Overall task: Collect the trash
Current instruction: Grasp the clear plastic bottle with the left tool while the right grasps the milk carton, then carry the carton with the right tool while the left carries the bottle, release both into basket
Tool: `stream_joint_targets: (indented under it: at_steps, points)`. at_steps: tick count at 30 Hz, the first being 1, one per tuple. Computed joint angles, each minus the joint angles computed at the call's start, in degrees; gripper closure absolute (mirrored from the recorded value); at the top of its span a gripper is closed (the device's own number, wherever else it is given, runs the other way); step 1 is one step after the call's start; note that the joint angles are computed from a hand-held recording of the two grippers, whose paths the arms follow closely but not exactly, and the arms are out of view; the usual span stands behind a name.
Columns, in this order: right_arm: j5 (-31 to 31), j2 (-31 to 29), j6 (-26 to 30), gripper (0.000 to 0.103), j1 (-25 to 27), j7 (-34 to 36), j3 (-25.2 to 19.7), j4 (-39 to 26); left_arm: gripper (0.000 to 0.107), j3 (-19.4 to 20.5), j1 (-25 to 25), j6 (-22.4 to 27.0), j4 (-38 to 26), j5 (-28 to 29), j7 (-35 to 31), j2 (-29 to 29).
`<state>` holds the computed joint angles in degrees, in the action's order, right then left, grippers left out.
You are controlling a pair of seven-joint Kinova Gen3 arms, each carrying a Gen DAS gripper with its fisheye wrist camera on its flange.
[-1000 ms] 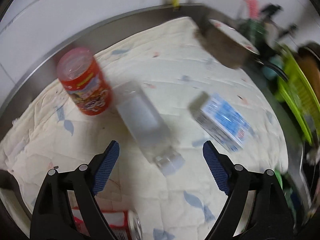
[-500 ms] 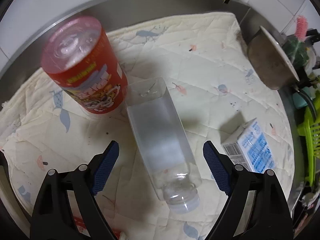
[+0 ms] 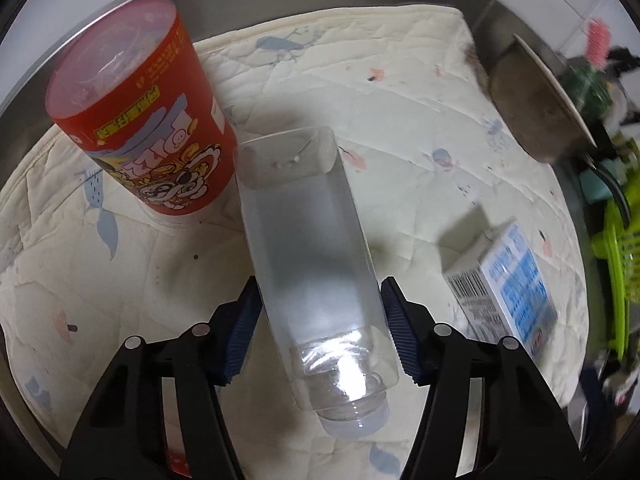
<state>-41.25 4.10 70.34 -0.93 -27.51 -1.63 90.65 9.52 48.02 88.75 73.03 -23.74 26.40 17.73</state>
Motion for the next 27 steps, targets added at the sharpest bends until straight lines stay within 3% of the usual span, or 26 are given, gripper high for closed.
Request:
stream_joint_targets:
  at_steps: [10, 18, 22, 27]
  points:
    - [10.3, 5.8, -4.3, 0.023, -8.3, -4.1, -4.5, -5.8, 0.053, 2.4, 2.3, -0.8, 2.4, -1.7, -0.5, -3.7]
    - [20.3, 10.7, -3.6, 0.023, -13.4, -10.1, -7.0, -11.5, 0.054, 3.7, 1.6, -2.9, 5.6, -2.2, 0.0, -5.6]
    - [22.1, 10.7, -4.3, 0.033, -14.2, -11.8, -7.4, -11.1, 0.054, 4.2, 1.2, -3.7, 5.9, -2.3, -0.9, -5.7]
    - [18.8, 8.3, -3.5, 0.038, -11.3, -12.1, -6.9, -9.2, 0.054, 4.4, 1.2, -4.1, 5.9, -2.3, -1.7, -5.6]
